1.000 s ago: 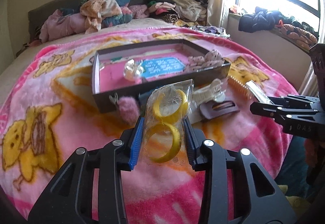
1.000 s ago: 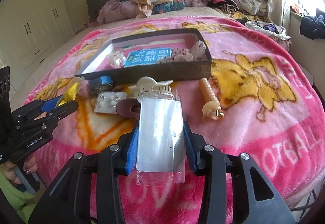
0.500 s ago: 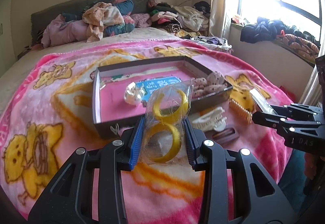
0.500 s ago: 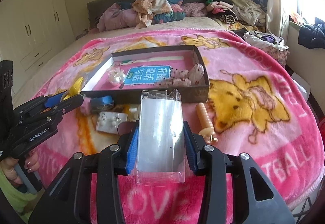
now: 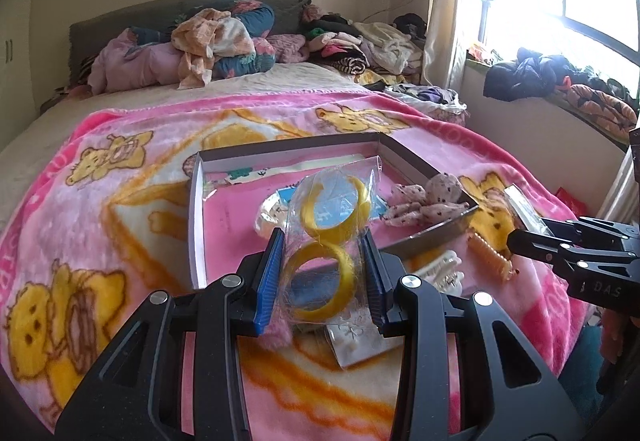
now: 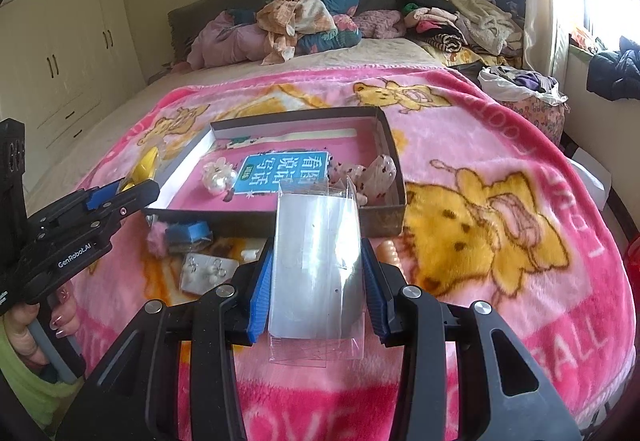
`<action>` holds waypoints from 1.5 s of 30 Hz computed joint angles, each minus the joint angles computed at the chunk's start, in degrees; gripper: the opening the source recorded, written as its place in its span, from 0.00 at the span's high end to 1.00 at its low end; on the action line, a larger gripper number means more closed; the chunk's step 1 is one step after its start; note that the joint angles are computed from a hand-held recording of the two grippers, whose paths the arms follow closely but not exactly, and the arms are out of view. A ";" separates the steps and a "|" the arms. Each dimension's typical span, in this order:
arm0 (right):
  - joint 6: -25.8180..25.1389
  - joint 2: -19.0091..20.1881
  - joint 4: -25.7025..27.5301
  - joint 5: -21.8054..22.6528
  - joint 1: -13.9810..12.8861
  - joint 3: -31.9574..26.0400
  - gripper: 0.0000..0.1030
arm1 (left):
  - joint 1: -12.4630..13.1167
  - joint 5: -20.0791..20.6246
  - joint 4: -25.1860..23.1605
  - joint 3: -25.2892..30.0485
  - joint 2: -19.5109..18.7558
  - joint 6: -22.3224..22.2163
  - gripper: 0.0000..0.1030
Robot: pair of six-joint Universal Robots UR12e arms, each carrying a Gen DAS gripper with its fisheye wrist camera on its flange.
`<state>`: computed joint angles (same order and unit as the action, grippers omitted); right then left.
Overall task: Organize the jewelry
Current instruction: 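Carry the bangle bag over the box with the left tool while the right tool releases the packet inside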
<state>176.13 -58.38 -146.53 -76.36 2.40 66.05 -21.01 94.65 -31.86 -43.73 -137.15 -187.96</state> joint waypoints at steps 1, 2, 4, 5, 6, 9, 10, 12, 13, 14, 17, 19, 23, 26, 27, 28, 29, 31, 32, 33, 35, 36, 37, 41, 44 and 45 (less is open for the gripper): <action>-0.02 0.16 0.15 0.00 0.00 -0.27 0.63 | 0.03 0.04 -0.14 0.30 -0.16 -0.14 0.72; -0.08 0.45 0.41 -0.07 0.03 -0.77 0.63 | 0.08 0.07 -0.44 0.95 -0.49 -0.32 0.72; -0.14 0.80 0.80 -0.06 0.08 -1.42 0.63 | 0.14 0.43 -0.73 2.00 -1.04 -0.42 0.72; -0.28 1.07 1.04 -0.08 0.13 -1.88 0.63 | 0.19 0.41 -0.73 2.22 -1.16 -0.45 0.72; -0.44 1.32 1.33 -0.19 0.20 -2.33 0.63 | 0.27 0.45 -0.86 2.79 -1.43 -0.49 0.72; -0.85 1.83 1.72 -0.20 0.33 -3.17 0.63 | 0.40 0.89 -1.05 4.35 -2.28 -0.66 0.72; -0.89 2.13 1.92 -0.22 0.39 -3.69 0.63 | 0.42 1.03 -1.21 4.82 -2.53 -0.73 0.72; -1.03 2.69 2.38 -0.22 0.47 -4.62 0.63 | 0.53 1.31 -1.65 6.02 -3.18 -0.93 0.72; -1.15 3.02 2.67 -0.28 0.55 -5.17 0.63 | 0.60 1.56 -1.97 6.82 -3.61 -1.08 0.72; -1.22 3.29 2.89 -0.22 0.56 -5.63 0.63 | 0.65 1.73 -2.25 7.38 -3.91 -1.26 0.72; -1.38 4.10 3.41 -0.22 0.70 -7.01 0.63 | 0.85 2.15 -3.12 8.80 -4.70 -1.40 0.72; -1.41 4.67 3.78 -0.23 0.78 -7.98 0.63 | 1.02 2.48 -4.03 9.93 -5.31 -1.58 0.72; -1.51 6.09 4.60 -0.31 0.97 -10.41 0.63 | 1.26 3.40 -6.55 12.04 -6.38 -2.26 0.72; -1.81 7.08 5.15 -0.41 1.10 -12.12 0.63 | 1.51 3.59 -8.02 13.27 -7.07 -2.91 0.72; -1.90 7.46 5.44 -0.44 1.14 -12.81 0.63 | 1.58 3.66 -8.30 13.56 -7.27 -2.92 0.72; -1.96 7.94 5.78 -0.59 1.20 -13.66 0.63 | 1.62 3.73 -8.49 13.80 -7.44 -2.95 0.72; -2.02 8.23 6.06 -0.60 1.21 -14.18 0.63 | 1.65 3.89 -8.92 14.24 -7.71 -2.97 0.72; -2.13 9.11 6.73 -0.71 1.26 -15.69 0.63 | 1.70 4.18 -9.91 15.21 -8.29 -3.24 0.72; -2.11 9.44 7.06 -0.71 1.25 -16.29 0.63 | 1.73 4.27 -10.27 15.54 -8.48 -3.37 0.72; -2.06 9.95 7.53 -0.73 1.25 -17.18 0.63 | 1.76 4.38 -10.77 16.01 -8.75 -3.51 0.72; -1.96 10.71 8.21 -0.74 1.21 -18.44 0.63 | 1.81 4.47 -11.60 16.93 -9.29 -3.67 0.72; -1.87 11.17 8.76 -0.80 1.20 -19.22 0.63 | 1.84 4.50 -12.02 17.39 -9.57 -3.69 0.72; -1.80 11.61 9.27 -0.80 1.17 -19.96 0.63 | 1.88 4.51 -12.44 17.85 -9.84 -3.68 0.72; -1.26 13.63 11.57 -1.37 1.01 -23.27 0.63 | 1.95 4.24 -13.65 19.15 -10.64 -3.71 0.72; -0.76 15.00 13.39 -1.69 0.84 -25.51 0.63 | 1.99 3.94 -14.57 20.22 -11.24 -3.76 0.72; -0.63 15.45 13.98 -1.75 0.82 -26.27 0.63 | 2.01 3.83 -14.88 20.63 -11.50 -3.73 0.72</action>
